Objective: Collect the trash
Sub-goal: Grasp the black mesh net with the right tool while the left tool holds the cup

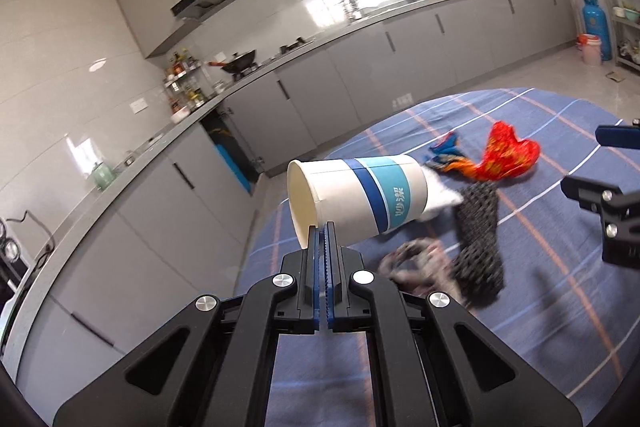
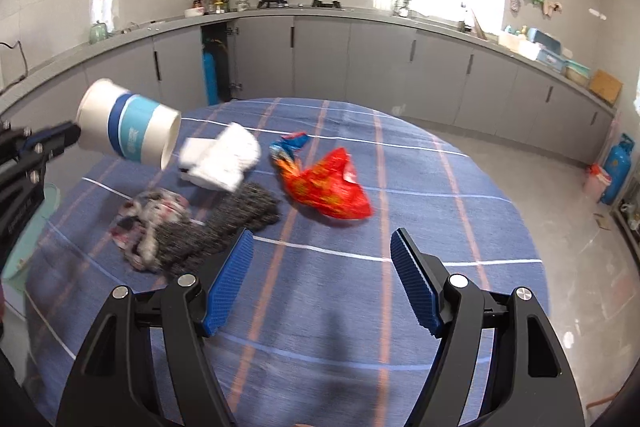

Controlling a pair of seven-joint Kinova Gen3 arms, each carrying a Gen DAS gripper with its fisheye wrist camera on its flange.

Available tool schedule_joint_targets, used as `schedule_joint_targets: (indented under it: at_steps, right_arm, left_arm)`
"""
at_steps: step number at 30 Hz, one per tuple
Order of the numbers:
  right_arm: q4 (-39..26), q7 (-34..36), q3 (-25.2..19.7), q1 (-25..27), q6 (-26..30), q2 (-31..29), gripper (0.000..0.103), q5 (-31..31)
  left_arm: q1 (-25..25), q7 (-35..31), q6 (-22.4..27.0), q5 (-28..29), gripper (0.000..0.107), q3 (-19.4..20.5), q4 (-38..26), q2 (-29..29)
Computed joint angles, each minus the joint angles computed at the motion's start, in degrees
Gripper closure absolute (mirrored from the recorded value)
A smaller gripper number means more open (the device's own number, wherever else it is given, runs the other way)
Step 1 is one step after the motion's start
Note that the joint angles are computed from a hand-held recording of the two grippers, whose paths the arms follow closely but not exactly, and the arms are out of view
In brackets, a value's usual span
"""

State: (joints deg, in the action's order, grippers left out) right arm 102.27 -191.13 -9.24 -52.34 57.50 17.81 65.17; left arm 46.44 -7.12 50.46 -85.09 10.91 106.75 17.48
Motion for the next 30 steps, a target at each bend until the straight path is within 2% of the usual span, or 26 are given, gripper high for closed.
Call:
schedule_joint_targets:
  at_steps: [3, 7, 12, 14, 16, 18, 19, 20, 21, 22, 25, 26, 28, 30]
  right_arm:
    - [-2.56, 2.69, -0.16, 0.59, -2.5, 1.66, 0.032, -0.5]
    - [-8.13, 9.81, 0.88, 1.27, -5.25, 5.17, 0.032, -5.19]
    - [-12.76, 16.04, 2.63, 2.23, -8.23, 8.59, 0.033, -11.99]
    - [-14.45, 18.85, 3.17, 2.37, -8.08, 9.63, 0.039, -14.86]
    - [-14.61, 19.67, 4.33, 1.93, -8.6, 9.64, 0.04, -16.31]
    - [-15.13, 21.5, 5.14, 1.93, -8.9, 9.93, 0.048, -18.46]
    - [-15.32, 22.39, 5.6, 1.85, -9.17, 9.92, 0.059, -19.24]
    - [-15.29, 23.0, 6.06, 1.57, -9.32, 9.87, 0.072, -19.83]
    - [-15.63, 24.03, 6.23, 1.45, -9.19, 10.0, 0.074, -20.61]
    - [-15.56, 24.12, 6.79, 0.72, -9.04, 9.91, 0.078, -20.52]
    - [-14.96, 23.81, 7.76, -1.0, -8.4, 9.5, 0.09, -20.0]
    - [-14.55, 23.45, 7.9, -1.37, -8.39, 9.28, 0.092, -19.72]
    - [-13.38, 22.83, 7.76, -2.01, -8.38, 8.55, 0.092, -19.24]
    - [-12.66, 21.98, 7.57, -2.81, -7.67, 8.05, 0.092, -18.66]
  left_arm:
    - [-0.12, 1.05, 1.88, 0.3, 0.104, -0.38, 1.26, -0.37]
    - [-0.83, 2.97, 3.57, 0.1, 0.106, -0.36, 3.25, -0.96]
    - [-3.11, 3.78, 1.54, 0.6, 0.106, 0.16, 4.87, -1.97]
    - [-4.02, 4.22, 0.0, 0.86, 0.106, 0.28, 5.32, -2.33]
    - [-4.61, 5.8, -1.31, 0.18, 0.106, 0.23, 6.28, -3.0]
    - [-4.57, 6.91, -1.18, -1.37, 0.106, 0.57, 7.22, -3.13]
    - [-4.12, 7.94, -0.55, -1.84, 0.1, 0.33, 7.67, -3.12]
    - [-4.72, 8.86, -0.85, -2.35, 0.089, 0.78, 8.29, -3.45]
    - [-5.16, 9.57, -0.52, -2.64, 0.063, 1.33, 8.65, -3.53]
    - [-4.53, 11.19, 0.74, -3.64, 0.045, 1.03, 9.2, -3.43]
    - [-5.39, 12.12, 1.34, -3.79, 0.043, 1.45, 9.67, -3.47]
    - [-5.86, 11.9, 1.1, -3.17, 0.043, 1.48, 9.52, -3.41]
    - [-6.61, 11.51, -0.43, -1.89, 0.034, 0.98, 9.0, -3.4]
    - [-8.94, 10.03, -4.07, -0.03, 0.033, 1.39, 8.24, -3.38]
